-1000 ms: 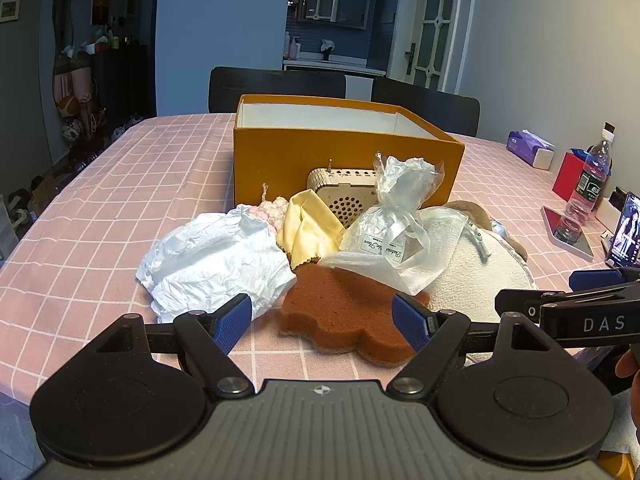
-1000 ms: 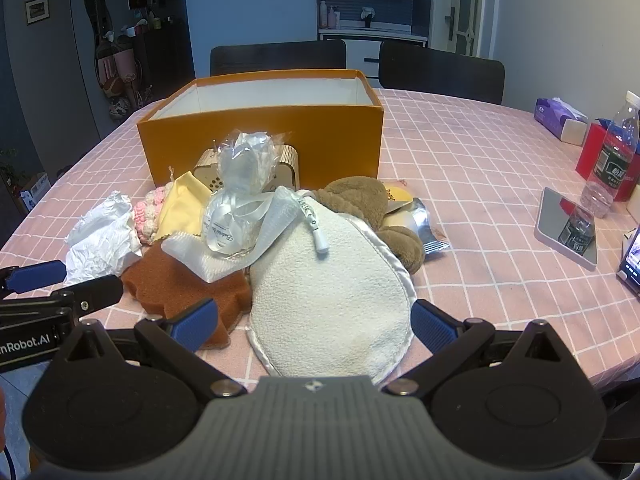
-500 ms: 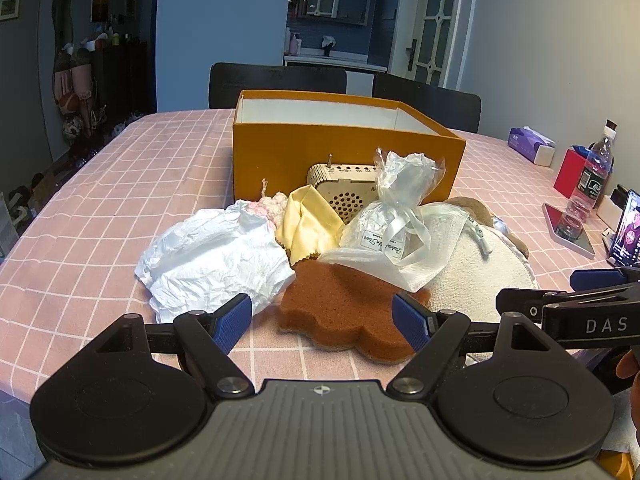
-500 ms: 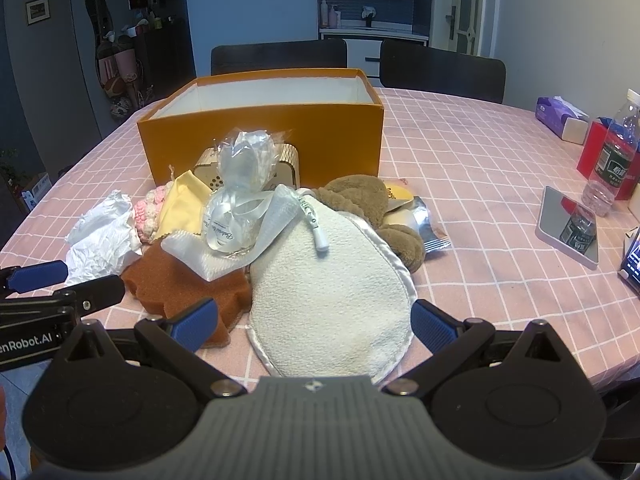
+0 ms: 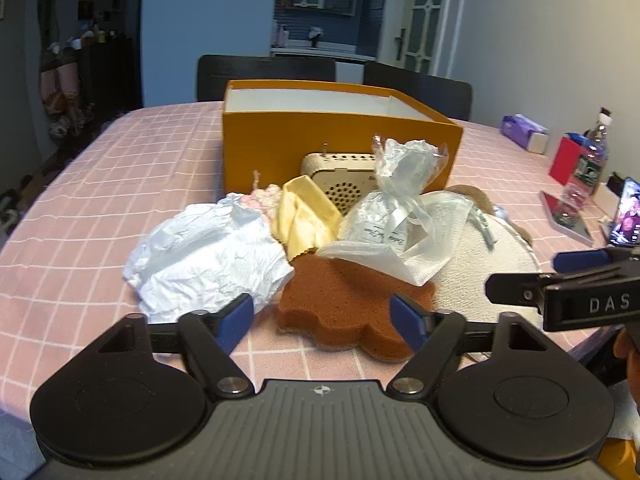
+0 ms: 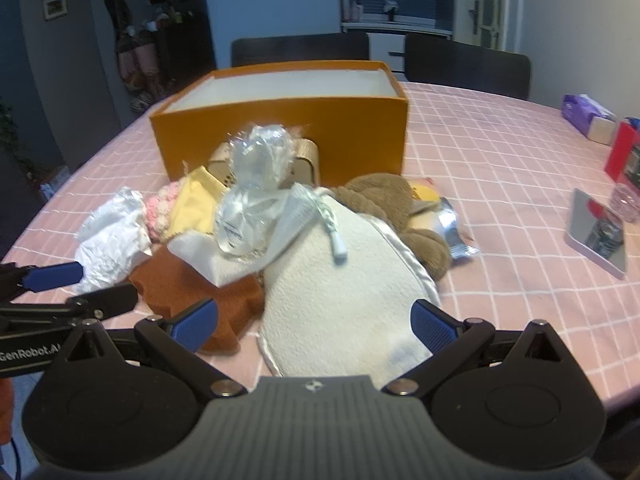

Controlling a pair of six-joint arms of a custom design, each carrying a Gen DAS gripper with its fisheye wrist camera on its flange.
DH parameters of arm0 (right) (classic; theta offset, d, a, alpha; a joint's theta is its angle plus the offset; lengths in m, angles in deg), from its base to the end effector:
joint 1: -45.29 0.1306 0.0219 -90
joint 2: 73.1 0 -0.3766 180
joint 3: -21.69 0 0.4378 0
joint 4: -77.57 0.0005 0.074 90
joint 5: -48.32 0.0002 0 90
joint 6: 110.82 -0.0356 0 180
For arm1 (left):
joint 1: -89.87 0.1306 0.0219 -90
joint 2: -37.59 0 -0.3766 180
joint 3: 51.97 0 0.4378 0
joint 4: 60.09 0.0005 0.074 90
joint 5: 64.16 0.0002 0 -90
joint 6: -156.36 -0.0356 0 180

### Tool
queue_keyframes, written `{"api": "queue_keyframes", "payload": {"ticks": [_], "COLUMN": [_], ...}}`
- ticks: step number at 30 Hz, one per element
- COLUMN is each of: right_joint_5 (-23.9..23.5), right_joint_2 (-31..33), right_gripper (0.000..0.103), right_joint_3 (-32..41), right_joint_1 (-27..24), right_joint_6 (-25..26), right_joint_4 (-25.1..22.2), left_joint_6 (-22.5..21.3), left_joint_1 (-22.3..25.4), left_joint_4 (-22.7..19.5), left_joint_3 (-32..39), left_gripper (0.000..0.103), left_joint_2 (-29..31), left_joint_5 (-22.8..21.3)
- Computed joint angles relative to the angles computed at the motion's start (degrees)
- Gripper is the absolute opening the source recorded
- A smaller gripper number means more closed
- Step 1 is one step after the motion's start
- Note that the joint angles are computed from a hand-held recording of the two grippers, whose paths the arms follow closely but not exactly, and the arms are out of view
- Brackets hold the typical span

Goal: Organize soft objects
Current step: 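Grasp the white crumpled tissue with the left tool while the right tool grasps the clear plastic bag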

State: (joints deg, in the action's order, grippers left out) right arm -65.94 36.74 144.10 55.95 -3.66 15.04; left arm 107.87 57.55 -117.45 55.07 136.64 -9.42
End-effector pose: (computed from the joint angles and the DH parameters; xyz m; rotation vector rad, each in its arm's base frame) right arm 0.6316 0.1333 0.4985 -0.7546 2.2699 0.4625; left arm 0.5023 -0.2940 0.4850 -0.4391 2.1966 0.0706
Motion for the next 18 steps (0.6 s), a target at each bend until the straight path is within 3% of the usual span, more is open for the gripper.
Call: {"api": "queue_keyframes", "payload": {"ticks": [4, 8, 14, 16, 18], "right_joint_5": [-1.9, -2.3, -2.8, -3.1, -4.0], "right_joint_2": [-0.1, 0.5, 1.6, 2.2, 3.4], "right_gripper": [0.100, 0.095, 0.095, 0.095, 0.095], "right_joint_3": [-1.0, -0.3, 1.2, 2.0, 3.4], "right_joint_1": [0.2, 0.8, 2.4, 2.9, 3.2], "right_joint_6": [0.7, 1.9, 3.5, 3.6, 3.2], "right_joint_4": [3.6, 5.2, 8.0, 8.1, 7.4], "left_joint_6": [-3.5, -7.7, -12.7, -14.5, -16.8], "left_joint_1": [0.8, 0.8, 1.5, 1.9, 2.4], "left_joint_4": [4.2, 5.3, 2.8, 0.8, -0.1], "left_joint_3": [-2.5, -2.9, -2.2, -2.0, -2.2], "left_gripper": [0.077, 0.073, 0.075, 0.083, 0.083], "left_joint_2": [-1.6, -2.0, -1.4, -1.0, -0.9], "left_joint_5": [2.6, -0.8, -6.6, -6.6, -6.3]}}
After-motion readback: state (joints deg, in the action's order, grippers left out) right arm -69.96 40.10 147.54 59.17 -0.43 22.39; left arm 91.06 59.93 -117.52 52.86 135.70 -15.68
